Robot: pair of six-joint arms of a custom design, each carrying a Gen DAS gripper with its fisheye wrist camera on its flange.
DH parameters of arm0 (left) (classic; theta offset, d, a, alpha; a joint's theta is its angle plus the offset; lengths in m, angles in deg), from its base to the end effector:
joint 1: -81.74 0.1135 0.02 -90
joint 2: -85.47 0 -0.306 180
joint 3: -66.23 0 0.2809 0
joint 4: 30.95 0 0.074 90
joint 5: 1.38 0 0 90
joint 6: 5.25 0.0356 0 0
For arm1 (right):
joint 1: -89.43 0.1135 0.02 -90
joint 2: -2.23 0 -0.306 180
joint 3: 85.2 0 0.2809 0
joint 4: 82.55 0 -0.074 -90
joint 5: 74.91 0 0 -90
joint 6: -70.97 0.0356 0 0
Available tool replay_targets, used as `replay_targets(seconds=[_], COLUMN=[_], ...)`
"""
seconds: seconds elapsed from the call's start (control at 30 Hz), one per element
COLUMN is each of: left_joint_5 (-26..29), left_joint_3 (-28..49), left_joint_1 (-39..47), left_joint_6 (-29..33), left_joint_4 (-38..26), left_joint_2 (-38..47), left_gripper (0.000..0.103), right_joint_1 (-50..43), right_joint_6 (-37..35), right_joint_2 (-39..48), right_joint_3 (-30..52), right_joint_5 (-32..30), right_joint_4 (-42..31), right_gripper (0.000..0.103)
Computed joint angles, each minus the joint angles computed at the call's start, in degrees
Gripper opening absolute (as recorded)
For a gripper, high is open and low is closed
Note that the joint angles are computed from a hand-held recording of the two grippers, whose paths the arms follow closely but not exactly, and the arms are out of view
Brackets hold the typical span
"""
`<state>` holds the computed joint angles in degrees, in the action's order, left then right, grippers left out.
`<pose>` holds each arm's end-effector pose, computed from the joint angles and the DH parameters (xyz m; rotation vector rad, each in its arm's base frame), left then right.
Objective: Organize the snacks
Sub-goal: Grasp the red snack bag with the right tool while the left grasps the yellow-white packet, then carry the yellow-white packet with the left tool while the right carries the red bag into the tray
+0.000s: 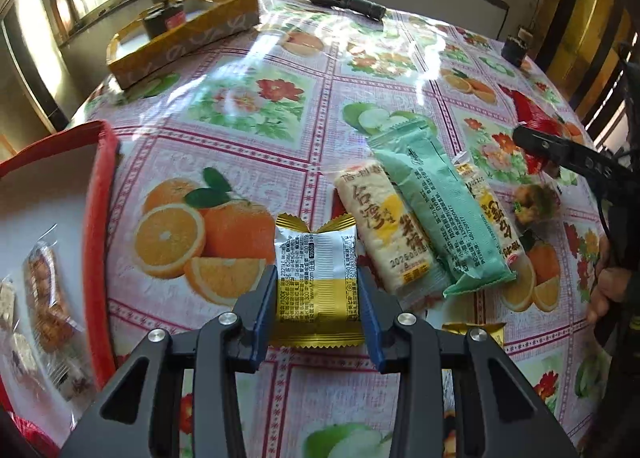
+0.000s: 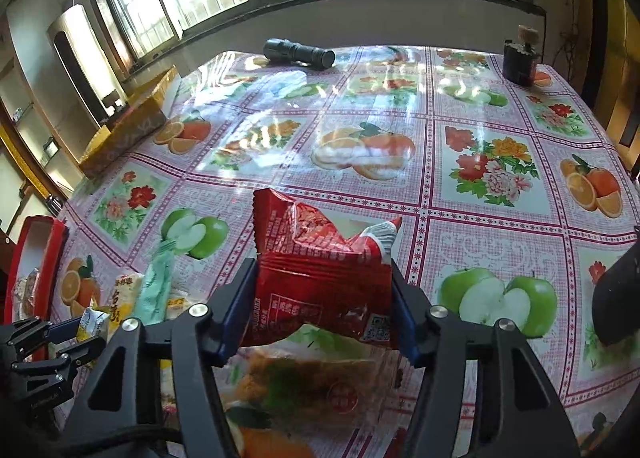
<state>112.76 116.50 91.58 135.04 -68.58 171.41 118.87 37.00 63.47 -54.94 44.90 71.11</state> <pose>0.2558 0.0296 0.1529 1.0004 2.4733 -0.2974 0.1570 0.0683 0.1489 0.7288 2.2758 0.0082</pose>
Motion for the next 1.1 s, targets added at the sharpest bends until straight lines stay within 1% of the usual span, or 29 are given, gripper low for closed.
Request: replay_targets(seconds=[0.2, 0.27, 0.37, 0.5, 0.57, 0.73, 1.1], left_joint_5=[1.8, 2.52, 3.64, 5.13, 5.97, 7.73, 10.15], left_joint_3=[0.73, 0.81, 0.85, 1.53, 2.15, 3.85, 6.33], left_joint_1=[4.17, 5.95, 8.94, 13.14, 14.99, 18.54, 23.21], left_joint_6=[1.41, 2.29, 4.41, 7.66, 9.19, 11.75, 13.6], left_joint_4=[-3.03, -3.98, -5.62, -8.06, -9.19, -11.57, -13.09], left_joint_2=[-2.69, -3.82, -5.48, -6.64, -6.89, -6.91, -5.85], left_gripper=[0.038, 0.038, 0.038, 0.038, 0.038, 0.038, 0.038], right_joint_1=[12.77, 18.03, 25.07, 32.05, 34.0, 35.92, 37.11], right_joint_6=[10.14, 14.33, 20.03, 25.26, 26.18, 25.3, 22.27], right_joint_2=[-5.19, -4.43, -2.28, 1.74, 3.76, 8.53, 14.57], right_joint_3=[3.0, 5.12, 7.45, 10.29, 11.37, 13.8, 18.66], right_joint_5=[7.92, 10.77, 14.2, 17.14, 17.73, 17.42, 16.29], right_joint_4=[-9.72, -12.63, -14.93, -15.37, -14.4, -11.1, -8.41], right_gripper=[0.062, 0.062, 0.062, 0.062, 0.062, 0.062, 0.062])
